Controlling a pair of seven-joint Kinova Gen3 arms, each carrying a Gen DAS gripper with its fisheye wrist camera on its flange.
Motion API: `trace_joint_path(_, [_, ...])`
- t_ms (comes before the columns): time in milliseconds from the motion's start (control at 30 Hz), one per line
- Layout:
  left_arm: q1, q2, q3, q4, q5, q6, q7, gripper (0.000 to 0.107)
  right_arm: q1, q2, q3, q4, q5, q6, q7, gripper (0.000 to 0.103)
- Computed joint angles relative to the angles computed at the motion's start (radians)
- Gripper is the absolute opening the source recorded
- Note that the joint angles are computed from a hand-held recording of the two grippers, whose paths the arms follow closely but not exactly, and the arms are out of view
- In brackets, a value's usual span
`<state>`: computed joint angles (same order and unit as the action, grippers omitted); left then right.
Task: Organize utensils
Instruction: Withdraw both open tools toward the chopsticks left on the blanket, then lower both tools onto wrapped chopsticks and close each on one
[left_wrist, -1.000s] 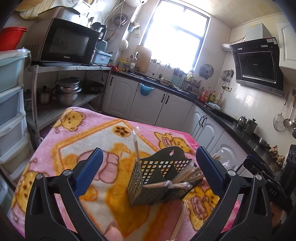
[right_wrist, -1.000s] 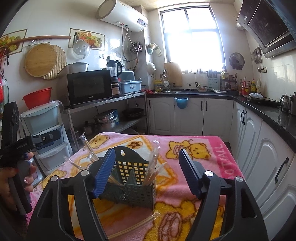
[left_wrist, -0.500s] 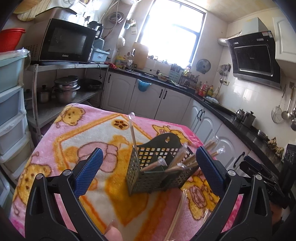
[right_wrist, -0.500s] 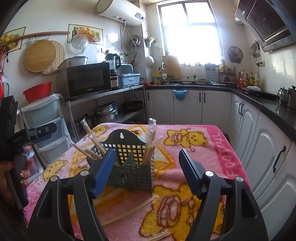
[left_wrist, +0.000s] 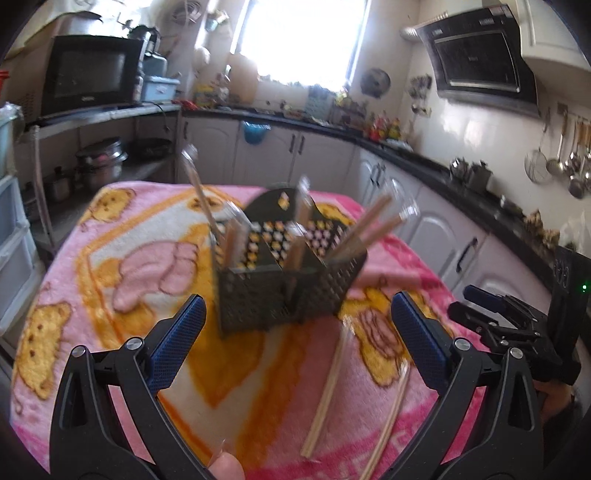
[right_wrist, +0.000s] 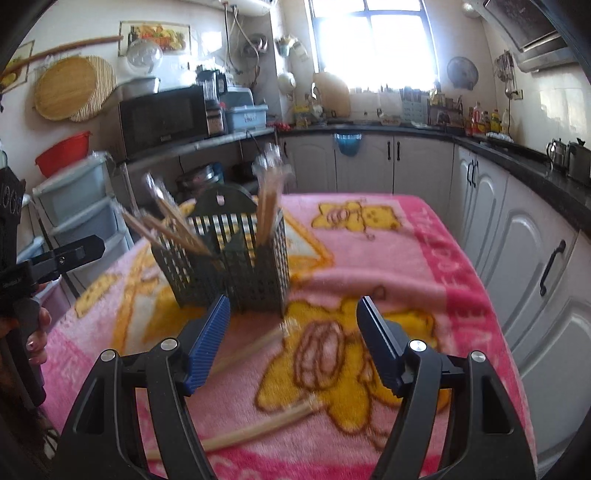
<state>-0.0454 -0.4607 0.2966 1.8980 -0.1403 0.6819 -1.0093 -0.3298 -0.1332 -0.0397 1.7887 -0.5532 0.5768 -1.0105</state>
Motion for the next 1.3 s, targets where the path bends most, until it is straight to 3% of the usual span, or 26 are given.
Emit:
trace_joint_path(300, [0.044, 0.105, 0.043, -0.009, -0.036, 0.016, -0.004, 0.092, 0.030, 0.039, 0.008, 0.026, -0.002, 0.093, 0.030, 0.049])
trace_joint_path(433, [0.079, 0.165, 0.046, -0.018, -0.065, 0.026, 0.008, 0.079, 0.055, 0.075, -0.005, 0.024, -0.003, 0.129, 0.021, 0.044])
trace_joint_path(567, [0.137, 0.236, 0.026, -0.051, -0.089, 0.053, 0.002, 0.066, 0.079, 0.111, -0.019, 0.017, -0.010, 0.155, 0.005, 0.043])
trace_joint_path(933, [0.279, 0.408, -0.072, -0.158, -0.102, 0.107, -0.113, 0.052, 0.147, 0.185, -0.042, -0.017, -0.088, 0.235, 0.021, 0.033])
trace_joint_path(1067, [0.318, 0.464, -0.088, -0.191, -0.133, 0.121, -0.112, 0.048, 0.148, 0.189, -0.051, -0.024, -0.061, 0.229, 0.006, 0.017])
trace_joint_path(1300, [0.363, 0.546, -0.127, -0.250, -0.141, 0.144, -0.113, 0.039, 0.132, 0.164, -0.060, -0.020, 0.012, 0.185, 0.000, 0.003])
